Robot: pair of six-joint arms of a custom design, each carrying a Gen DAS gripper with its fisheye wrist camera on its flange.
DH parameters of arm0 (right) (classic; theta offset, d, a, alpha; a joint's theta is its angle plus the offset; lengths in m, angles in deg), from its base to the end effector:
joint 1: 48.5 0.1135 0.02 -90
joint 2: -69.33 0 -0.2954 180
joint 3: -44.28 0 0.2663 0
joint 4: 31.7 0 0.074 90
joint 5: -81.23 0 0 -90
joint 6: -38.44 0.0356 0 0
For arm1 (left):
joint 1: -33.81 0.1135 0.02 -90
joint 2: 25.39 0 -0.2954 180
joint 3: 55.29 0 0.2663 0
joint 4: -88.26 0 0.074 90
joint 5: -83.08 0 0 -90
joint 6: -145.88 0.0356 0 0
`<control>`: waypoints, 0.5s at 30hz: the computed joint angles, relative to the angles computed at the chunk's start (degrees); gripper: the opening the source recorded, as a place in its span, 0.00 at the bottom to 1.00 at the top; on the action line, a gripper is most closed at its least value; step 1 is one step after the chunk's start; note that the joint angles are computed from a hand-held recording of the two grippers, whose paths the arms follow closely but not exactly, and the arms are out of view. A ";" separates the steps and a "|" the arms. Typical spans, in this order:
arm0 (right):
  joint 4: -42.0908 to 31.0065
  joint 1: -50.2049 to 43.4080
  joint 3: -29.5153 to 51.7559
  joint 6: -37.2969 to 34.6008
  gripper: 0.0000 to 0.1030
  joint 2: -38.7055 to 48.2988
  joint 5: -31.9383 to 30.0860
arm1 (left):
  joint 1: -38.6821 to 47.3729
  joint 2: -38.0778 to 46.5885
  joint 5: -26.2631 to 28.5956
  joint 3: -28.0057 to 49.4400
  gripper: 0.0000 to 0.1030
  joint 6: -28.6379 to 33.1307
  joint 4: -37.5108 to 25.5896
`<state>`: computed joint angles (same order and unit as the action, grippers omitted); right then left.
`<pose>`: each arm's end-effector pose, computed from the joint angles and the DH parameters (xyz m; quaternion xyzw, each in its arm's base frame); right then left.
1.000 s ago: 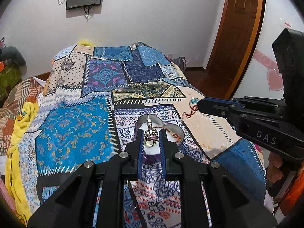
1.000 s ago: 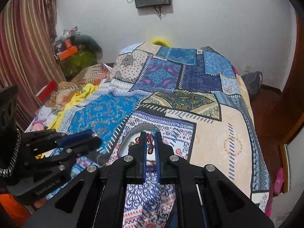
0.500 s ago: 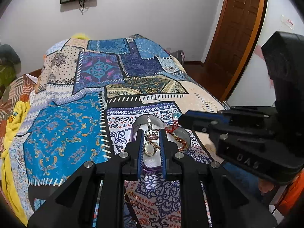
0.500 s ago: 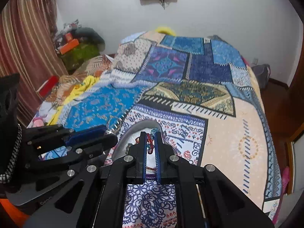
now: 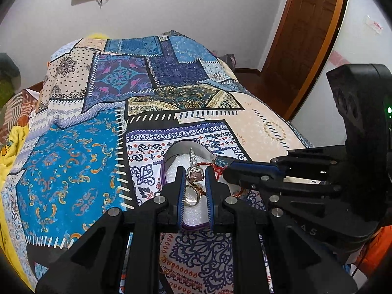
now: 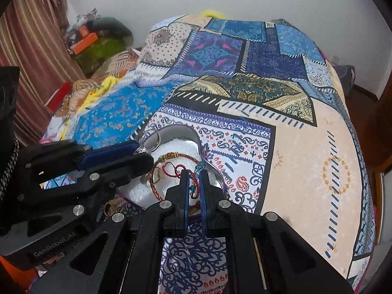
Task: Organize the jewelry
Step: 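Open the left gripper dropping the charm while the right gripper drops the red bracelet into the tin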
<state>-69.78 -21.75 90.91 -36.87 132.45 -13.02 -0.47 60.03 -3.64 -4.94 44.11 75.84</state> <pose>0.1821 0.0947 0.2122 -0.1112 0.9455 0.1406 0.2719 0.2371 -0.1641 0.1742 0.1920 0.9117 -0.1663 0.3231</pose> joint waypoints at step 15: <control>-2.42 1.29 1.04 -0.95 0.07 0.45 2.56 | -0.54 -6.17 -1.94 -1.17 0.14 0.64 -2.84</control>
